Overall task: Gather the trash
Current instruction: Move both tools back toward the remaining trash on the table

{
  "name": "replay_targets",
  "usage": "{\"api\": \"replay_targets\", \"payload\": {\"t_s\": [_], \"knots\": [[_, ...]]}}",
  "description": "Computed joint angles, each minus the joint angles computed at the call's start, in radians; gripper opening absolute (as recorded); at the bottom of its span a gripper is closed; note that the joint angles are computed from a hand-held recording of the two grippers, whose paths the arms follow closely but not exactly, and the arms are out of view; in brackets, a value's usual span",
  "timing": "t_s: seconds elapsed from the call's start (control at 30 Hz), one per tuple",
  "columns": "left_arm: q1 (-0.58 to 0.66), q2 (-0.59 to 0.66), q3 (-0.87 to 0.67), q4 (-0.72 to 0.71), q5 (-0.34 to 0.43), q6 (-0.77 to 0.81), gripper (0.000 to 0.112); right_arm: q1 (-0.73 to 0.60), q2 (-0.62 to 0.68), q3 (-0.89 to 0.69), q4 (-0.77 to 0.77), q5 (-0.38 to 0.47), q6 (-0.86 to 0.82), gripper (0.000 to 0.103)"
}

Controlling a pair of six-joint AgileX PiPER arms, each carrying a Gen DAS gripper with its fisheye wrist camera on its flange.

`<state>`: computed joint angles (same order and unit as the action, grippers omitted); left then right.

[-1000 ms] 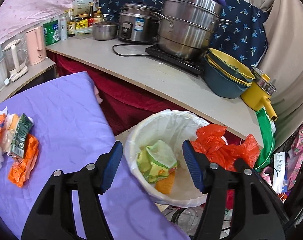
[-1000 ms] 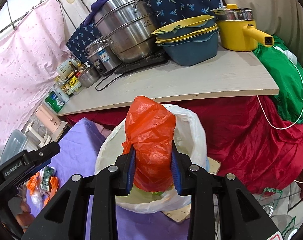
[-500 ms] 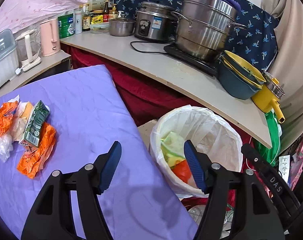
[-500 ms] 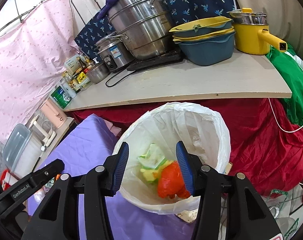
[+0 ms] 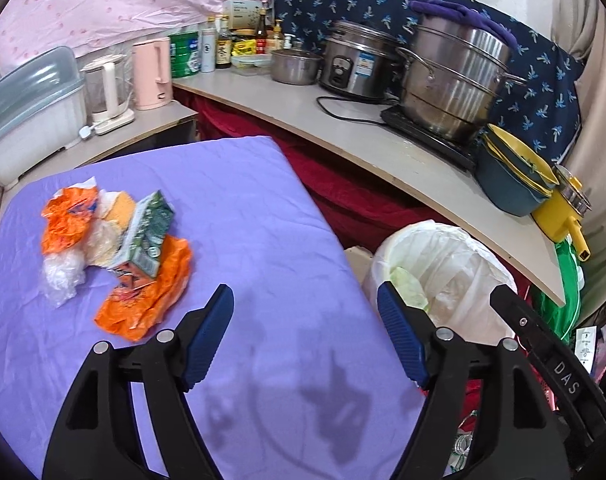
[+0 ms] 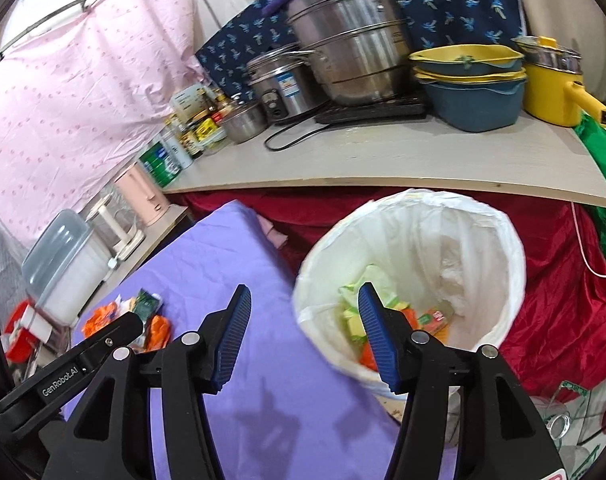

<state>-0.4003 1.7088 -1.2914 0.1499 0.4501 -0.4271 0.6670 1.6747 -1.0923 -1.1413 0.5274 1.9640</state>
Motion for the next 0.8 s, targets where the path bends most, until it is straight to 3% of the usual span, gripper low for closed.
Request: {"api": "replay_targets", "payload": {"t_s": [0.43,0.8], "knots": [[0.264,-0.127,0.19,-0.19,-0.048,0.218,0.072,0.147,0.211,-0.323,0.21,0.057,-0.265,0.055],[0.522,-0.11,0.203,-0.37,-0.038,0.454,0.072,0.218,0.485,-0.743,0.427,0.128,-0.575,0.061]]}}
